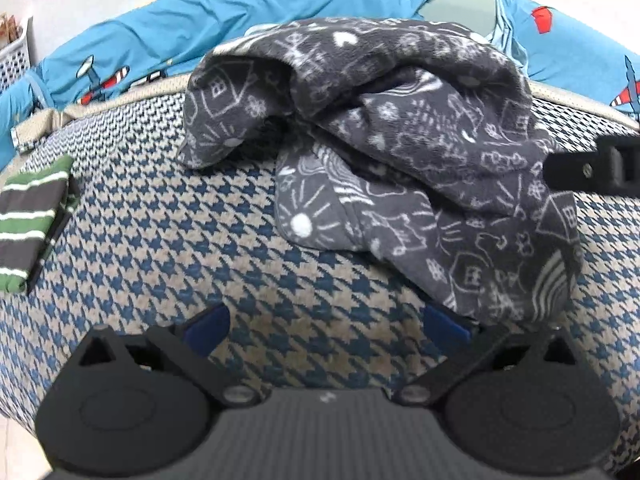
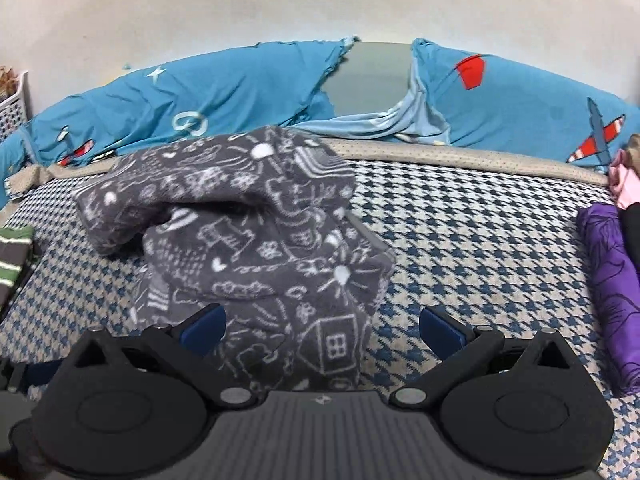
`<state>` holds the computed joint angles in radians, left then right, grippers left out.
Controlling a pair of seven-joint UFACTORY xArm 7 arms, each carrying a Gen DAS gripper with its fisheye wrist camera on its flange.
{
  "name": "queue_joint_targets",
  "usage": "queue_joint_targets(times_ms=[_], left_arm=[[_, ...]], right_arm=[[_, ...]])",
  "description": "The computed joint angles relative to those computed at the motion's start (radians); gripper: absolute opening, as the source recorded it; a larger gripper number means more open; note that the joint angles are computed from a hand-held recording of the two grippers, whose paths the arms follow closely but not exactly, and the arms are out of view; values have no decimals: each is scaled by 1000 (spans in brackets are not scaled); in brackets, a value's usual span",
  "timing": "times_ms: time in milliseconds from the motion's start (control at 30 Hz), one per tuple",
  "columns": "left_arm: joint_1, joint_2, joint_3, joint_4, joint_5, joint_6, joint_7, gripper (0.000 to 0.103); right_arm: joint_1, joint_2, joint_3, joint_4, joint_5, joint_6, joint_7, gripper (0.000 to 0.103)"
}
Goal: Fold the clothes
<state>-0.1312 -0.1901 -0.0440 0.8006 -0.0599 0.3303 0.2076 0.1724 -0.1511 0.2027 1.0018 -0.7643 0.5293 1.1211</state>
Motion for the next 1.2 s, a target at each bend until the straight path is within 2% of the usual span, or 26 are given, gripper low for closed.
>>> queue_joint_targets(times_ms=[233, 433, 600, 667, 833, 900, 1067, 1200], left_arm=[[60, -4, -58, -25, 189, -122, -137, 103], [80, 20, -69, -3, 275, -154, -214, 103], [32, 52, -25, 43, 175, -108, -168, 103], [24, 65, -14, 65, 136, -93, -155, 103], [47, 95, -11, 112, 143, -87, -204, 103], [50, 107, -5, 133, 130, -79, -211, 103], [62, 135, 12, 197, 83, -58, -214, 103], [68, 156, 29, 250, -25, -59, -168, 103]], right_arm=[[-4, 17, -4, 19, -13, 43, 62, 103], [-3, 31, -15, 36, -40, 47, 105, 103], [-7, 33, -28, 42, -67, -14, 143, 103], [-21, 30, -30, 35, -119, -69, 194, 103], [-52, 48, -33, 41, -236, -199, 302, 103], [-57, 66, -33, 58, -297, -221, 342, 103], [-29, 120, -54, 118, -378, -219, 344, 103], [-8, 168, -89, 159, -407, -260, 377, 103]])
